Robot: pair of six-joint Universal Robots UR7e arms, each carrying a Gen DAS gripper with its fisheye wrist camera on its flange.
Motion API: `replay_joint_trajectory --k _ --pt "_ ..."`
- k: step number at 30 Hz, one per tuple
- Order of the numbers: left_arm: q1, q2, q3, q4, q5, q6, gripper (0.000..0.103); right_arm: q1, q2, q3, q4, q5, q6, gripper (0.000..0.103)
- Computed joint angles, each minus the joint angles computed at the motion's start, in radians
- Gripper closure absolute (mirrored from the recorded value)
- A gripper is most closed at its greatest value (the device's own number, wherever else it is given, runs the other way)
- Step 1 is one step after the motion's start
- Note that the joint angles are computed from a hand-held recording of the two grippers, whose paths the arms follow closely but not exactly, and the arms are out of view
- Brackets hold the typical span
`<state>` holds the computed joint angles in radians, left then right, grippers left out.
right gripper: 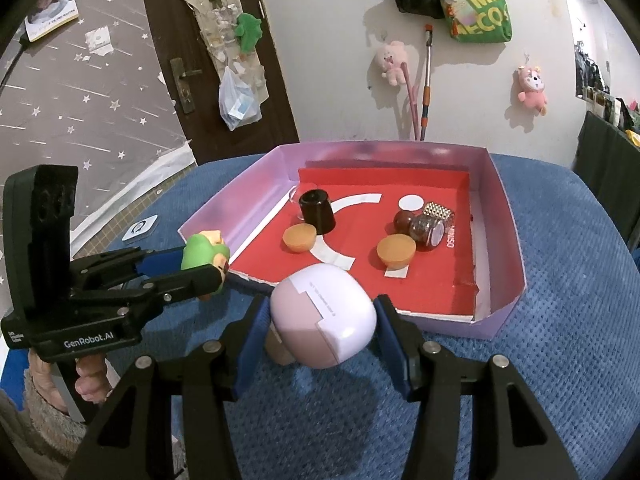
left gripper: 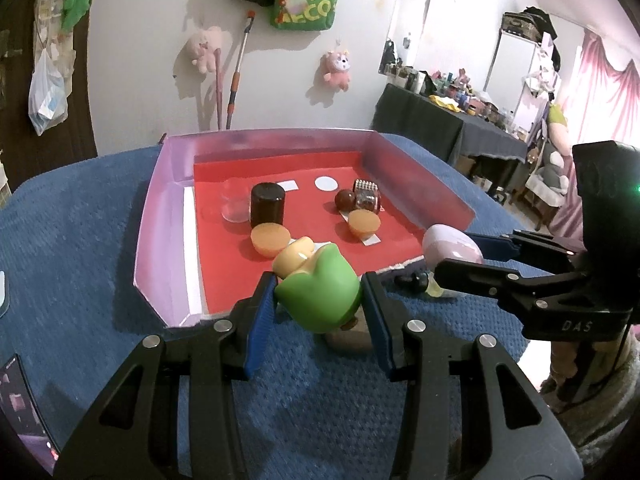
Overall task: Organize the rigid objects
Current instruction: 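Lift the green toy and pink egg case and carry them over the box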
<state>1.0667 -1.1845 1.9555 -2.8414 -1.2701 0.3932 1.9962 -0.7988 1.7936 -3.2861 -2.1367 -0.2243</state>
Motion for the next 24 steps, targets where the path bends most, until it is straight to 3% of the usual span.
replay_joint_trajectory --k 24 --pt "0.022 0.085 -0.111 0.048 0.016 0.003 0.062 -0.057 0.013 -0.085 0.097 0.049 0.03 0.047"
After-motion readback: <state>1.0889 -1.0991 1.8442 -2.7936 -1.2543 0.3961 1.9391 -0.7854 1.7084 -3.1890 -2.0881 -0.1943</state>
